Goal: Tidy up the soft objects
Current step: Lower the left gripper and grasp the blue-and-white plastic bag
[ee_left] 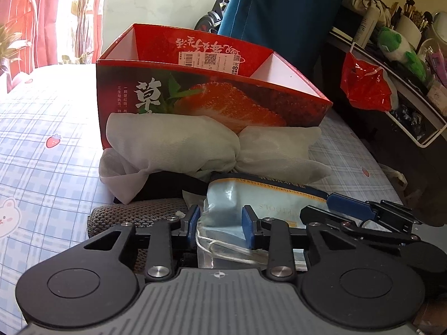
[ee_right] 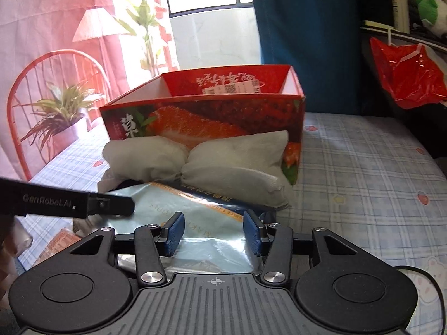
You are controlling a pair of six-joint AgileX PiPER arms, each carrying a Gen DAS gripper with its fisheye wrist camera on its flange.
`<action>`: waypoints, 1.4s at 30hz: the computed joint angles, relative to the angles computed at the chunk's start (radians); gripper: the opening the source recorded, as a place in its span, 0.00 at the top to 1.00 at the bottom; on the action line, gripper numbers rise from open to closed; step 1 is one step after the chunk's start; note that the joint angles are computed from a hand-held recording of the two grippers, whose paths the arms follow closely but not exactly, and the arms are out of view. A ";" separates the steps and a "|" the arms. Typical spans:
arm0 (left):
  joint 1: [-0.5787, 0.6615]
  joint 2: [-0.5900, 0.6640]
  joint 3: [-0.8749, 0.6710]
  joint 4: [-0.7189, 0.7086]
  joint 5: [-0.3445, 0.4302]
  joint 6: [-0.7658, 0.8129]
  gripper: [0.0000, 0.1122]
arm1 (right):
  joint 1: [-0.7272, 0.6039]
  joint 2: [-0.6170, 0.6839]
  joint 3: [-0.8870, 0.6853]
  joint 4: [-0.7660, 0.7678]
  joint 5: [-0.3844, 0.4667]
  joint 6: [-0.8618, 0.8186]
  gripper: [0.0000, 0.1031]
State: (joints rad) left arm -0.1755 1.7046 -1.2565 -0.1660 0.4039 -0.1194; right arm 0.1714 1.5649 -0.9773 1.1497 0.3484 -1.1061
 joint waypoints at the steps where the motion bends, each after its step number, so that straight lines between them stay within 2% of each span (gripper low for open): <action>1: 0.000 0.003 -0.002 -0.014 0.000 0.011 0.71 | 0.000 -0.003 0.001 -0.004 -0.009 0.010 0.48; 4: 0.000 -0.004 0.006 -0.026 0.006 0.018 0.72 | 0.003 -0.009 0.005 -0.076 -0.033 0.091 0.36; 6: -0.003 -0.010 0.012 -0.029 0.012 0.020 0.72 | -0.004 -0.004 0.002 -0.144 -0.021 0.177 0.36; 8: -0.005 -0.011 0.013 -0.022 0.021 0.019 0.72 | -0.029 0.009 -0.008 -0.155 0.023 0.217 0.38; 10: -0.010 -0.013 0.017 -0.007 0.025 0.015 0.72 | -0.056 0.021 -0.013 -0.118 0.073 0.206 0.45; 13: -0.016 -0.008 0.014 0.013 0.030 0.003 0.72 | -0.058 0.026 -0.015 -0.107 0.097 0.192 0.53; 17: -0.012 0.001 0.015 -0.003 0.025 0.017 0.72 | -0.043 0.027 -0.010 -0.107 0.087 0.179 0.53; 27: 0.001 0.021 0.015 -0.055 0.015 0.064 0.71 | -0.078 0.051 -0.014 -0.040 0.143 0.142 0.54; 31: -0.011 0.011 0.014 0.005 0.012 0.010 0.72 | -0.061 0.036 -0.009 -0.069 0.121 0.143 0.56; 35: -0.001 0.027 -0.007 0.003 0.013 0.005 0.71 | -0.072 0.044 -0.012 -0.044 0.136 0.120 0.56; 42: -0.001 0.074 -0.061 -0.042 0.033 0.088 0.71 | -0.079 0.051 -0.010 -0.023 0.146 0.119 0.56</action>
